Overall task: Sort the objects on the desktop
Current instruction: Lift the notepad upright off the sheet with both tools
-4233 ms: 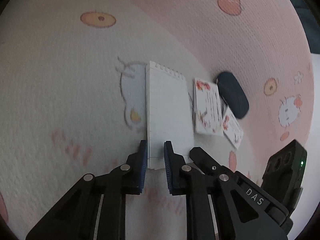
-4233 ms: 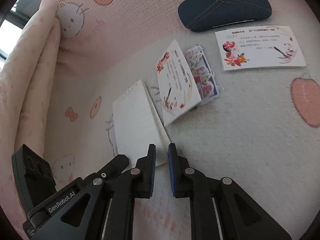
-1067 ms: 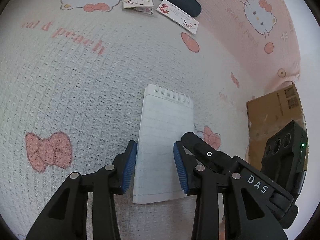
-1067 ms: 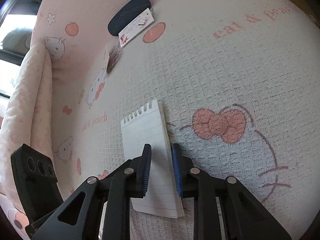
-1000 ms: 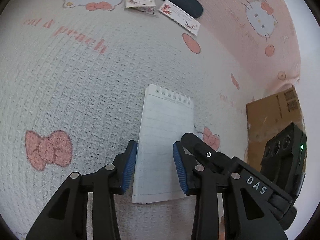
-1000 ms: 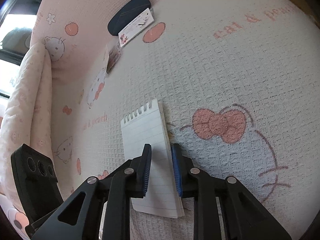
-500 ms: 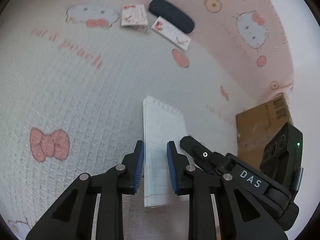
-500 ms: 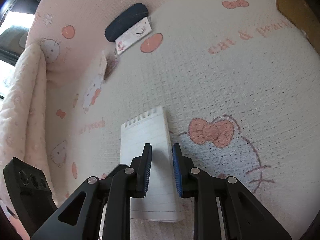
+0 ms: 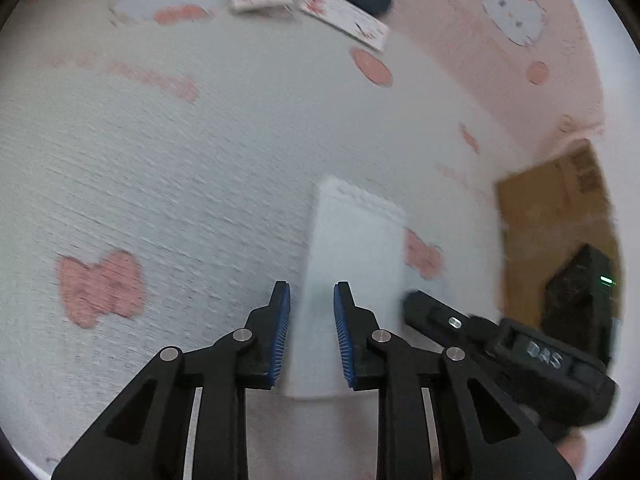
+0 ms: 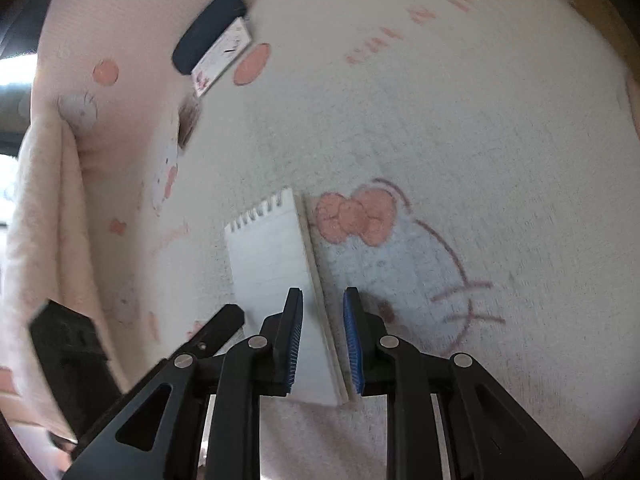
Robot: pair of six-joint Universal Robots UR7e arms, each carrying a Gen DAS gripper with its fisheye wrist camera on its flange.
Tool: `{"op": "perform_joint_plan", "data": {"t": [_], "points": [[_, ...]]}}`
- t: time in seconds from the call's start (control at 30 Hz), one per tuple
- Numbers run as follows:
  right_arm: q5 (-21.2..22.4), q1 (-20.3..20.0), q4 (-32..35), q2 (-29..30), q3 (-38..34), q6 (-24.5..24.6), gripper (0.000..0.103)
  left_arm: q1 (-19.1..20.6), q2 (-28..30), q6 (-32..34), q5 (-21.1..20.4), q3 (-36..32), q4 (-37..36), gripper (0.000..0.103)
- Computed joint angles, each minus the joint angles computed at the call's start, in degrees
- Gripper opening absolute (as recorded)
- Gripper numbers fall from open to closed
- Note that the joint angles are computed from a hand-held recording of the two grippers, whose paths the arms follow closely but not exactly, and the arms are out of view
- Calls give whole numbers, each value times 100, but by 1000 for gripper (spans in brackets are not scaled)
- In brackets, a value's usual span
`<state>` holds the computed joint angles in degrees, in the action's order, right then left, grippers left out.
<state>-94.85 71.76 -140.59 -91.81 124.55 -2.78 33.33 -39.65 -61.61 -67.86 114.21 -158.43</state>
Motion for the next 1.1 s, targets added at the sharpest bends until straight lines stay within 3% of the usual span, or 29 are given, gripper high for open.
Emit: {"op": "perform_joint_plan", "data": {"t": [0.07, 0.2, 0.5, 0.8, 0.97, 1.1], "points": [[219, -131, 256, -54, -56, -28, 21, 96, -2, -21, -272, 113, -336, 41], [367, -179, 397, -93, -45, -156, 29, 92, 20, -206, -248, 237, -678, 44], [682, -284, 434, -19, 25, -431, 29, 189, 140, -89, -490, 155, -893, 55], [1023, -501, 344, -25, 50, -419, 29, 47, 169, -597, -251, 283, -1129, 49], [459, -187, 127, 30, 71, -516, 29, -62, 98, -869, -164, 309, -872, 39], [178, -52, 35, 59, 81, -625, 22, -114, 70, -1078, -35, 372, -847, 29]]}}
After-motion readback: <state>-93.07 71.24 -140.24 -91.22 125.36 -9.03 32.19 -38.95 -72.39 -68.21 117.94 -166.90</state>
